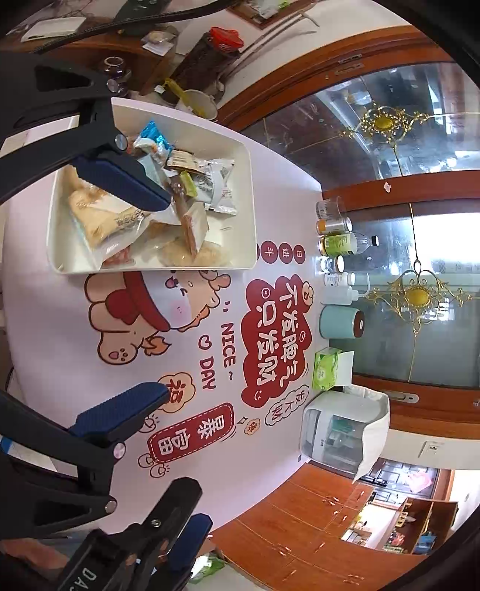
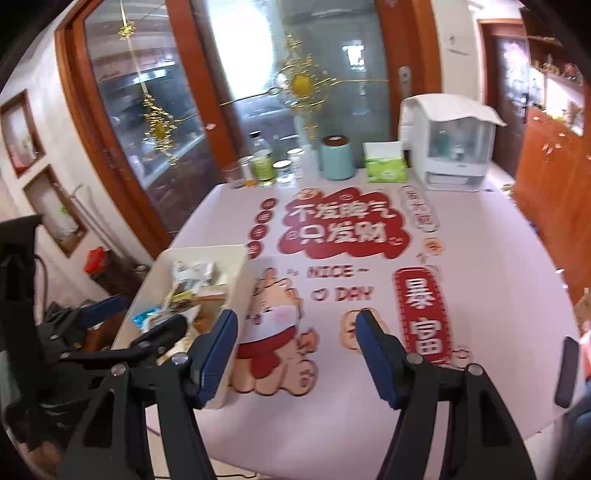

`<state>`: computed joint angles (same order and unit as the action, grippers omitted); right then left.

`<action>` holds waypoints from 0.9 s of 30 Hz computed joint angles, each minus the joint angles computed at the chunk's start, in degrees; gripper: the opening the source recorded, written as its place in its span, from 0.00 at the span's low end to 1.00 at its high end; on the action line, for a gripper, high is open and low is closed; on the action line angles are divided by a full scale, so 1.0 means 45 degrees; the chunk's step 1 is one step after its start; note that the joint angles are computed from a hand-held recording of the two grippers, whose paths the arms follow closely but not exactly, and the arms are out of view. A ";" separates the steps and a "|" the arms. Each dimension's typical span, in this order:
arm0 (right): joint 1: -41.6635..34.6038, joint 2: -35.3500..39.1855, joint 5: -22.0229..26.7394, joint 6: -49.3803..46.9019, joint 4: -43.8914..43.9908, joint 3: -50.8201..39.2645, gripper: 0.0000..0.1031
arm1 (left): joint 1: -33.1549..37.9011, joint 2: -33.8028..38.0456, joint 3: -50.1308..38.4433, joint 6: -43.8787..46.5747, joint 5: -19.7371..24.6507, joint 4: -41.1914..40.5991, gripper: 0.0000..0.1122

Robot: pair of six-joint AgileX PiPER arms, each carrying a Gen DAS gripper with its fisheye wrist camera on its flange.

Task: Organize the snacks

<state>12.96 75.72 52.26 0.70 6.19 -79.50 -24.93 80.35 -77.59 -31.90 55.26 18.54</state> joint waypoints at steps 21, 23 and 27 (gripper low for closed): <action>0.0625 0.0098 -0.0229 0.0458 -0.1298 0.0101 0.65 | -0.0406 0.0149 0.0048 -0.1935 0.0809 0.1420 0.85; 0.0713 0.0266 -0.0126 0.0631 -0.1438 -0.0024 0.65 | -0.0177 0.0176 0.0059 -0.1742 0.0718 0.1205 0.85; 0.0755 0.0610 0.0038 0.0910 -0.1485 -0.0260 0.65 | 0.0117 0.0253 0.0037 -0.1413 0.0567 0.0961 0.85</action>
<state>16.36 78.46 52.43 4.79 -0.49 -80.67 -24.41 81.49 -77.42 -38.25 57.81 22.86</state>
